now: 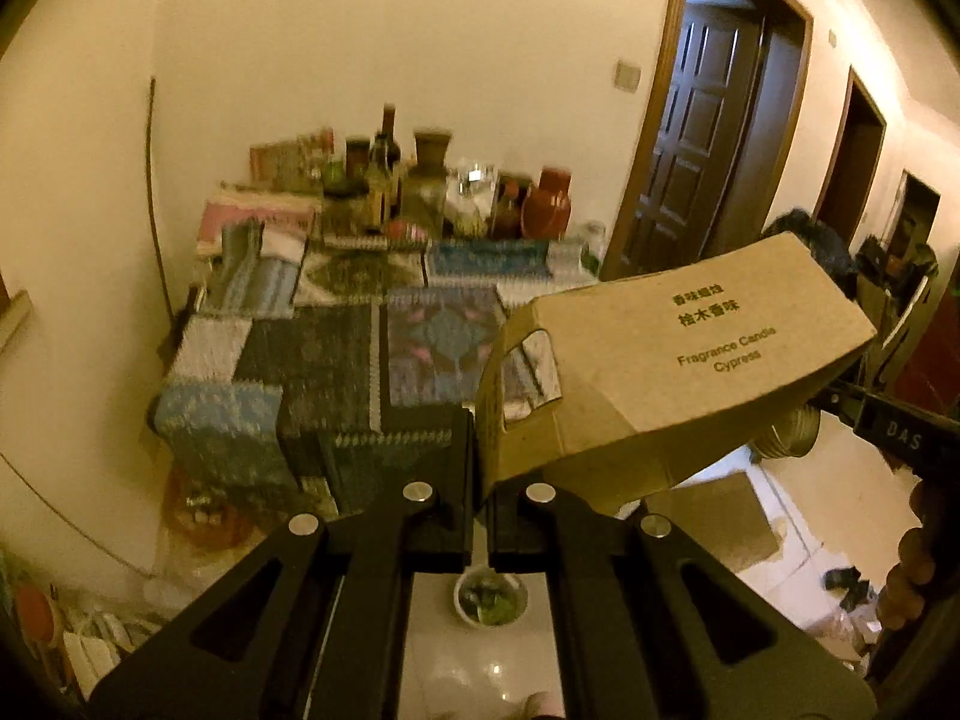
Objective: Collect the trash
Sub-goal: 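Lift the tin lid and candle box away from the table, then lower the held lid and box toward the floor bin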
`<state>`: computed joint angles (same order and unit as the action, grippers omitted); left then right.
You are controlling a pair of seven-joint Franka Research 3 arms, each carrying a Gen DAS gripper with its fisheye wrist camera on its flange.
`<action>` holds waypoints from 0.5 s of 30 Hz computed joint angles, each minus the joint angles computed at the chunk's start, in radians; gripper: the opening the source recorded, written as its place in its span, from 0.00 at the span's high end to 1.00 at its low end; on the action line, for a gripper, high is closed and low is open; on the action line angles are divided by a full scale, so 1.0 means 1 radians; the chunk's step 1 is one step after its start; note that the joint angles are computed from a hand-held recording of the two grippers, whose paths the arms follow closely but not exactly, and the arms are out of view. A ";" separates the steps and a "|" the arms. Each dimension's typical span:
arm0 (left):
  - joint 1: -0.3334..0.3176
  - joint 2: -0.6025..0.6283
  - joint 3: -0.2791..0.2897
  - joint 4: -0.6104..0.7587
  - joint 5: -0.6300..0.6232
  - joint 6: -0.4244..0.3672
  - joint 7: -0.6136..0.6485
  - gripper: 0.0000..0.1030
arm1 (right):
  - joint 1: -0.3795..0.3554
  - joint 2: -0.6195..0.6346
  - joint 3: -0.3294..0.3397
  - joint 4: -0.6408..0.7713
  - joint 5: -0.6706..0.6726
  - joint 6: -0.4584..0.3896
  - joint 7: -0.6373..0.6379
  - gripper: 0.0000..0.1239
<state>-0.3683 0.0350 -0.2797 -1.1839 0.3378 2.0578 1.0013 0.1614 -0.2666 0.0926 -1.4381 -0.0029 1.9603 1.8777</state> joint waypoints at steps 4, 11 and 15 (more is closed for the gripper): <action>-0.009 0.027 -0.004 -0.033 -0.014 -0.037 -0.001 0.99 | -0.003 -0.037 -0.019 -0.120 0.035 0.007 -0.019 0.98; -0.033 0.090 -0.002 -0.125 -0.011 0.008 -0.049 0.99 | -0.019 -0.063 -0.044 -0.340 0.082 0.067 -0.087 0.98; -0.037 0.120 0.006 -0.230 -0.018 0.092 -0.111 0.99 | -0.031 -0.059 -0.054 -0.463 0.102 0.131 -0.120 0.97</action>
